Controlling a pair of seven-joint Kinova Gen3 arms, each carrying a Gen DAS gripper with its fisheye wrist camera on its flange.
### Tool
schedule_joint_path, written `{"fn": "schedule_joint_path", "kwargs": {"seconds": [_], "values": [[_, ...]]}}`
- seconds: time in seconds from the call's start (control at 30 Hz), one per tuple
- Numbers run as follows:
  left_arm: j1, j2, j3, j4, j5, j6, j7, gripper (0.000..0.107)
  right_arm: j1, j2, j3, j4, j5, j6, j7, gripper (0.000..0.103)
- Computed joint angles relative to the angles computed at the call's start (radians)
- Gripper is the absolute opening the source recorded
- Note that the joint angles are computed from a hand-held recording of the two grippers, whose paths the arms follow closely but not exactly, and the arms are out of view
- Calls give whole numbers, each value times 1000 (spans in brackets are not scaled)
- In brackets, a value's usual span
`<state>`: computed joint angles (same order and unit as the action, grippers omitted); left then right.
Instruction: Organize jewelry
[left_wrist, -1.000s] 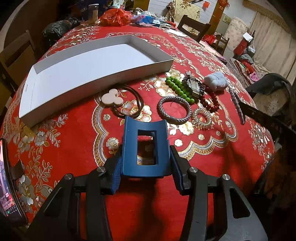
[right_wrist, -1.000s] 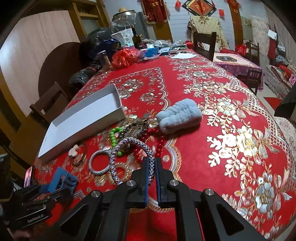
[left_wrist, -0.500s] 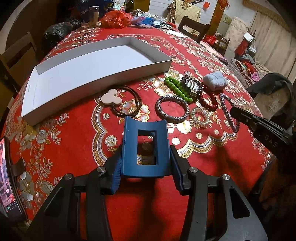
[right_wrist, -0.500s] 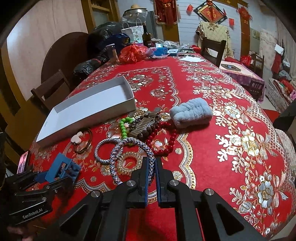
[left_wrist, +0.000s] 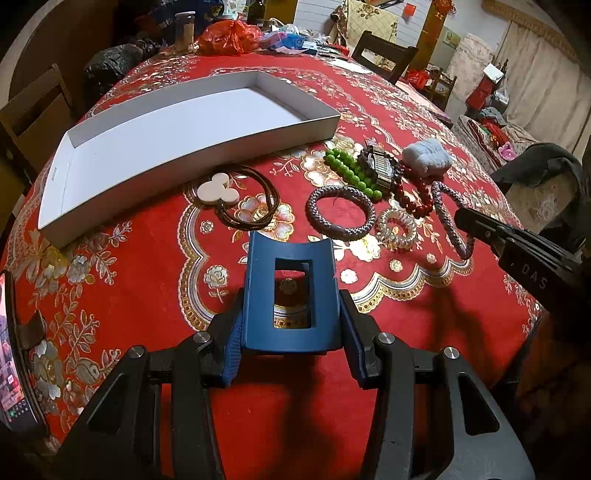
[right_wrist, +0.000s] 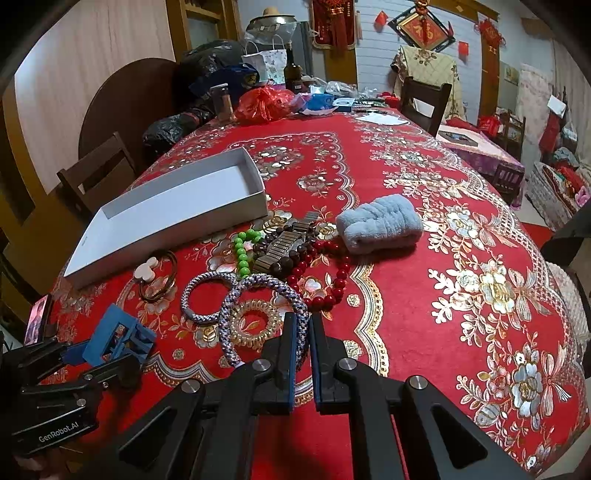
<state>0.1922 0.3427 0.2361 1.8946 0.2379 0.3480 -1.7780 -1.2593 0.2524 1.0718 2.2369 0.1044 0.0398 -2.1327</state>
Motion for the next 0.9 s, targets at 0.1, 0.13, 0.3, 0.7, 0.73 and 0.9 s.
{"fn": "schedule_joint_path", "kwargs": {"seconds": [0.1,0.13,0.3,0.7,0.73,0.9], "values": [[0,3,2,0,0,-2,-3,45,27,-5,-26,2,-9,-7,-1,6],[-5,2,6,2,4,-3,-8,45,49,-12,-47,3,-15,-9,2,6],[-9,2,9,3,12,-6,-16,45,72,-18,-63,5,-31,-10,7,6],[-12,-6,11,8,20,-10,-22,45,-32,27,38,-8,5,13,-15,6],[-13,-6,12,8,21,-10,-24,45,-30,27,35,-9,8,15,-16,6],[-10,-8,9,10,20,-12,-23,45,-31,31,35,-9,25,17,-29,6]]}}
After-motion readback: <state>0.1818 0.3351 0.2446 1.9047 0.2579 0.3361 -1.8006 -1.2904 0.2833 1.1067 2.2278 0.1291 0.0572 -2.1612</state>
